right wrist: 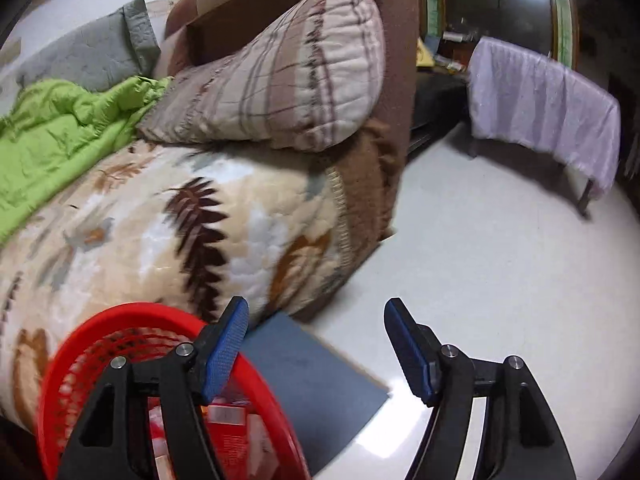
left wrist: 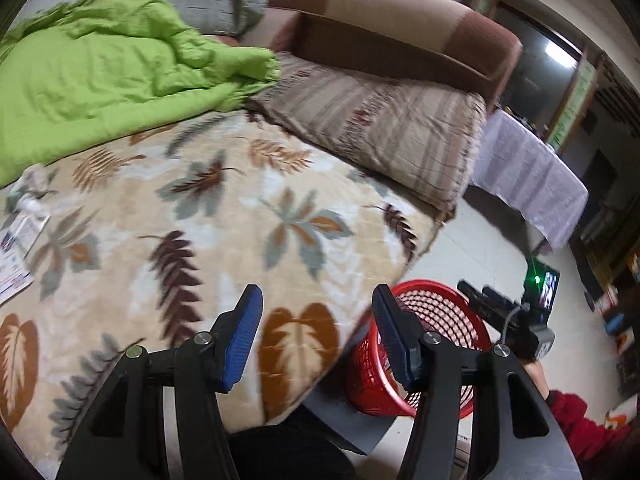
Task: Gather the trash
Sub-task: 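Swing both tools back over the remaining trash on the bed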
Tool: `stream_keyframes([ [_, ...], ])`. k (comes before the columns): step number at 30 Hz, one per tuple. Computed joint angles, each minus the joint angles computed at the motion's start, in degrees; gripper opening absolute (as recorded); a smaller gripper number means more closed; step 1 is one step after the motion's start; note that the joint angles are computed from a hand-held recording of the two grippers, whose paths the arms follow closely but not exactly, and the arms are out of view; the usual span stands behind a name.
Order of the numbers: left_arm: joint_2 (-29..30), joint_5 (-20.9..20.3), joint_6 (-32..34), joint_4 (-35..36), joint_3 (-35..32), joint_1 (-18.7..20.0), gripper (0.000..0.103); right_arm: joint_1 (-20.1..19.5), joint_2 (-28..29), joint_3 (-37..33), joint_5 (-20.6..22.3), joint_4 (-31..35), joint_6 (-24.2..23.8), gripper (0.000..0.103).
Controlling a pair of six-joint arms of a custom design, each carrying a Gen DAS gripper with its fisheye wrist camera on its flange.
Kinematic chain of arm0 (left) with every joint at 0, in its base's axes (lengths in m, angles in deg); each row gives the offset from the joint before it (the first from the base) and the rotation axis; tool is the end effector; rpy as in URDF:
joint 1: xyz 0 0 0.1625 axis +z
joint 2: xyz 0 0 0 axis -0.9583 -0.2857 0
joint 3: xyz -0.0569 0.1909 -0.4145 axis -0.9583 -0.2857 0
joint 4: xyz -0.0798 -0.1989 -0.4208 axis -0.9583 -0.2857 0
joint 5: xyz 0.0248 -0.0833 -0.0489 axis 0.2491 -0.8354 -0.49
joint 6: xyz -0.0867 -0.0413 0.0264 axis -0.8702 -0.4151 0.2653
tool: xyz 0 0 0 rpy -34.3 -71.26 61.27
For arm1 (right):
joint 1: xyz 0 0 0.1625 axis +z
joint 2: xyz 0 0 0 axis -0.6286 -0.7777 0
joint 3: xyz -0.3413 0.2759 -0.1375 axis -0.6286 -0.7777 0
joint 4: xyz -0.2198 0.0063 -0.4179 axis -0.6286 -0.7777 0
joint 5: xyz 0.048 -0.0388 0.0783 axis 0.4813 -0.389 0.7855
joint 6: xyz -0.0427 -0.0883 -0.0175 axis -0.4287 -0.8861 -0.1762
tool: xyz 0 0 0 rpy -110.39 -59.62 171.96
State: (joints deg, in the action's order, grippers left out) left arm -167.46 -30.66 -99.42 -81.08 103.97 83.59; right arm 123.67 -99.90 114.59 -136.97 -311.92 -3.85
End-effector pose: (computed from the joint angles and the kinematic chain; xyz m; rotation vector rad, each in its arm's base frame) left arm -0.2486 -0.2474 0.1878 0.5521 2.5890 -0.8881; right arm 0.0601 -0.2493 0.2250 0.0535 -2.1227 1.1252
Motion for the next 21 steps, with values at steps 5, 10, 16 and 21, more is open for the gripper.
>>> stream_keyframes([
  [5,-9.75,2.52,-5.81,11.77,0.69,-1.31,0.056,-0.86,2.16,1.4,3.46,-1.77,4.57,0.073],
  [10,-21.02,5.04,-14.11,28.89,0.32,-4.13,0.056,5.64,3.05,-0.09,-6.52,-7.67,-2.35,0.073],
  [16,-33.13,7.63,-28.93,53.96,-1.79,-7.08,0.056,19.2,-7.0,-3.87,-14.66,1.95,-4.22,0.073],
  [21,-40.66,7.59,-44.68,76.03,-4.74,-9.6,0.056,31.91,-5.24,-8.27,-14.5,15.47,4.28,0.074],
])
